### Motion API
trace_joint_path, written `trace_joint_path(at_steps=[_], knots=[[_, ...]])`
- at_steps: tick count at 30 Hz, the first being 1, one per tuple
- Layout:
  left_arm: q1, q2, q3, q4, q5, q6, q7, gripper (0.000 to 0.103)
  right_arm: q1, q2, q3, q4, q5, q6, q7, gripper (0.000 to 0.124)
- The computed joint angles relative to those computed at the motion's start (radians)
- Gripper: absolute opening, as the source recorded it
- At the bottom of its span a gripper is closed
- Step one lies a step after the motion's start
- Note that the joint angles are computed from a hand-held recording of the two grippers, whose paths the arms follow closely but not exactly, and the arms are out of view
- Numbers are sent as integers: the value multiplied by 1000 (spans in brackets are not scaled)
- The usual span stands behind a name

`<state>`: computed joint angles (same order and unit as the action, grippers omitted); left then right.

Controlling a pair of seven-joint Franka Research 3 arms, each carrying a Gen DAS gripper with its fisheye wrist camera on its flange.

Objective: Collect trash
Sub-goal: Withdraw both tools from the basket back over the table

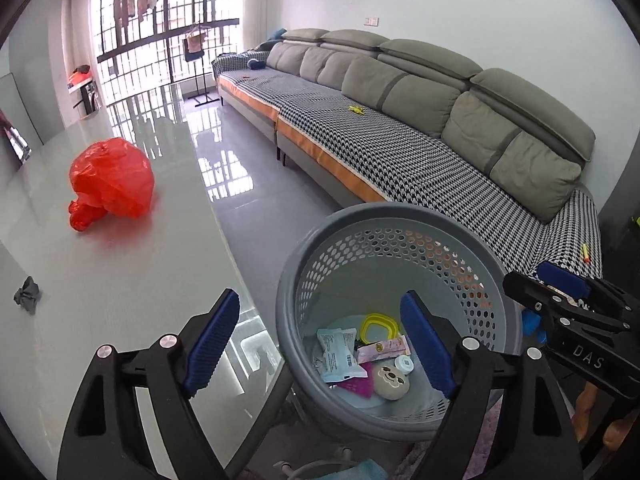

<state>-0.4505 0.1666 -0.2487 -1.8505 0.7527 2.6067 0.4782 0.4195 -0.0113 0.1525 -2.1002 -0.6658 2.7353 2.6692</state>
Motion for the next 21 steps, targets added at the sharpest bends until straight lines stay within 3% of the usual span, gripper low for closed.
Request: trace_joint_path(at_steps=[6, 13, 21], knots=[[28, -110, 4, -111, 73, 5, -111, 85, 17, -7, 19, 14, -9, -7, 8, 61], [106, -248, -18, -244, 141, -28, -245, 87, 61, 41, 25, 91, -31, -10, -9, 64], [218, -408, -41, -371, 152, -153, -345, 88, 146, 195, -5, 287, 64, 34, -195, 65]])
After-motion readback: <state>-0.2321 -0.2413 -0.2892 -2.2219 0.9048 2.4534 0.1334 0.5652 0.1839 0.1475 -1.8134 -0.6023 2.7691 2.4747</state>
